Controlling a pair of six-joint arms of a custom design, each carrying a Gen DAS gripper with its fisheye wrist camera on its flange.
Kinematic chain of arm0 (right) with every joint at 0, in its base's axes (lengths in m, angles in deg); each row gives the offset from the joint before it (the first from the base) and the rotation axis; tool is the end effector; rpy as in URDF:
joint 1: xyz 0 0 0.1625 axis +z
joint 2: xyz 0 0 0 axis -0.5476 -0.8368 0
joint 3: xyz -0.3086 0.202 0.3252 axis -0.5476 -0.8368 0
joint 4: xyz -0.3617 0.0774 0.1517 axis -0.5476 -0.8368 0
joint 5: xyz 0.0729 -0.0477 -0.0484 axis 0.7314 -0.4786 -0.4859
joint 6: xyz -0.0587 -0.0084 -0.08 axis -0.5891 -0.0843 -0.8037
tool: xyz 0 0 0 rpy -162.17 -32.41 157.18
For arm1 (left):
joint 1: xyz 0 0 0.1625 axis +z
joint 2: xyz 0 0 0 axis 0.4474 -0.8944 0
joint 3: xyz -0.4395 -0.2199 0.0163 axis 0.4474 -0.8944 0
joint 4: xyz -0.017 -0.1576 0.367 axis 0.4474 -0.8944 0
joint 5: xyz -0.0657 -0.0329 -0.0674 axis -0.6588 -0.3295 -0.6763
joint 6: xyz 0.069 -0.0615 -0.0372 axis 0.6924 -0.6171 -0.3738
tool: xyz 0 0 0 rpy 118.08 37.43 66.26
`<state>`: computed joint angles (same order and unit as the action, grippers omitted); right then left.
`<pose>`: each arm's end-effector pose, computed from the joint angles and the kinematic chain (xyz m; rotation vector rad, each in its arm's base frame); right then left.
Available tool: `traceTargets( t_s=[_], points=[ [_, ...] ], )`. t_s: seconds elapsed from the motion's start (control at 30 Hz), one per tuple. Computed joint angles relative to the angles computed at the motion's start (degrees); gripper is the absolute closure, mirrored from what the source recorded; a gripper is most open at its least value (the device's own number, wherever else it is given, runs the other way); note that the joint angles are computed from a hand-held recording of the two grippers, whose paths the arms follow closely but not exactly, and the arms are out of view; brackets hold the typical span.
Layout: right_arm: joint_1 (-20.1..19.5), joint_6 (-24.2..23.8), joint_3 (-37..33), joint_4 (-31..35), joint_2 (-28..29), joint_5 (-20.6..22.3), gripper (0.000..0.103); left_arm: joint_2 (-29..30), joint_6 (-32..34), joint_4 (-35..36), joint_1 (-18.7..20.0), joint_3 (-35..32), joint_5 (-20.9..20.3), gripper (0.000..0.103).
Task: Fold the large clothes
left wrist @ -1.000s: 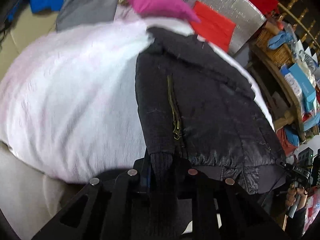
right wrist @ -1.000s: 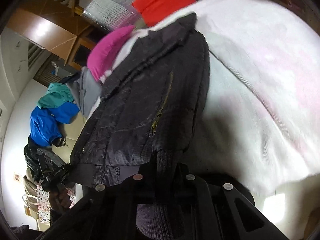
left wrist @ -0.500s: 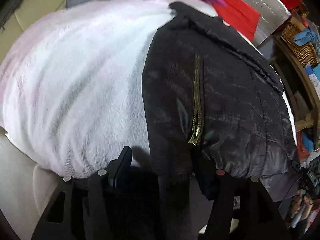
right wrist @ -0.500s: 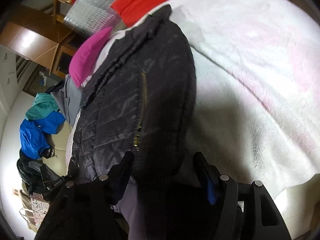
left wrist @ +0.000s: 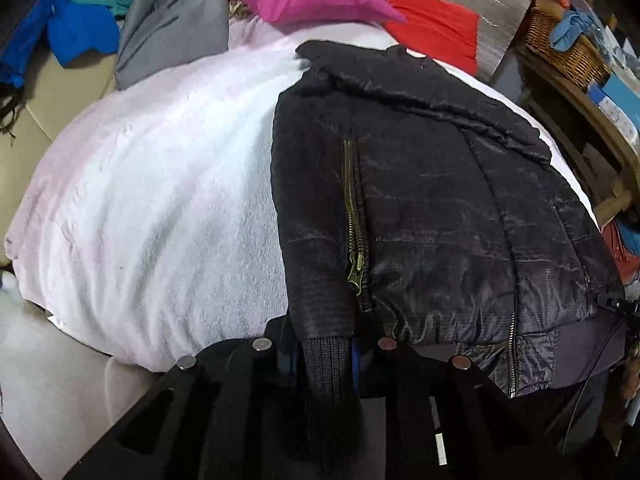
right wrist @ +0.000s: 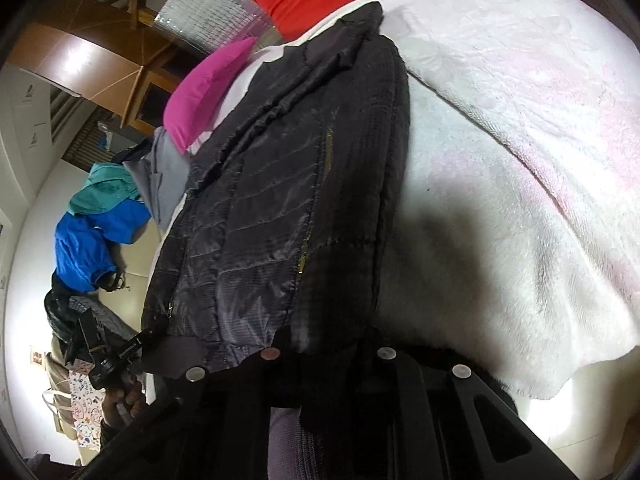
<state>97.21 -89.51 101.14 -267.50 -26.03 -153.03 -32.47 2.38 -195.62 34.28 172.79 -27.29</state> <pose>-0.1216 -0.5686 0.3136 -0.3781 -2.7759 1.0393 -0.1731 -0.6935 0.0427 0.6759 2.5161 -0.4438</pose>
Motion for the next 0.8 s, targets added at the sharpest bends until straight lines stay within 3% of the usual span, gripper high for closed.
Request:
traceTargets(
  t_s=[0.27, 0.4, 0.8],
  points=[
    [-1.07, -0.76, 2.0, 0.36, -2.23, 3.44, 0.087, -2.1, 1.01, -0.63, -0.21, 1.26, -1.17, 0.084],
    [-1.69, -0.66, 3.48, -0.59, -3.26, 5.51, 0.087, -3.46, 0.34, 0.38, 0.42, 1.35, -3.67, 0.084],
    [-2.99, -2.06, 4.11, -0.28, -5.09, 10.98, 0.087, -2.74, -1.91, 4.29, 3.13, -4.46, -10.01, 0.084]
  ],
)
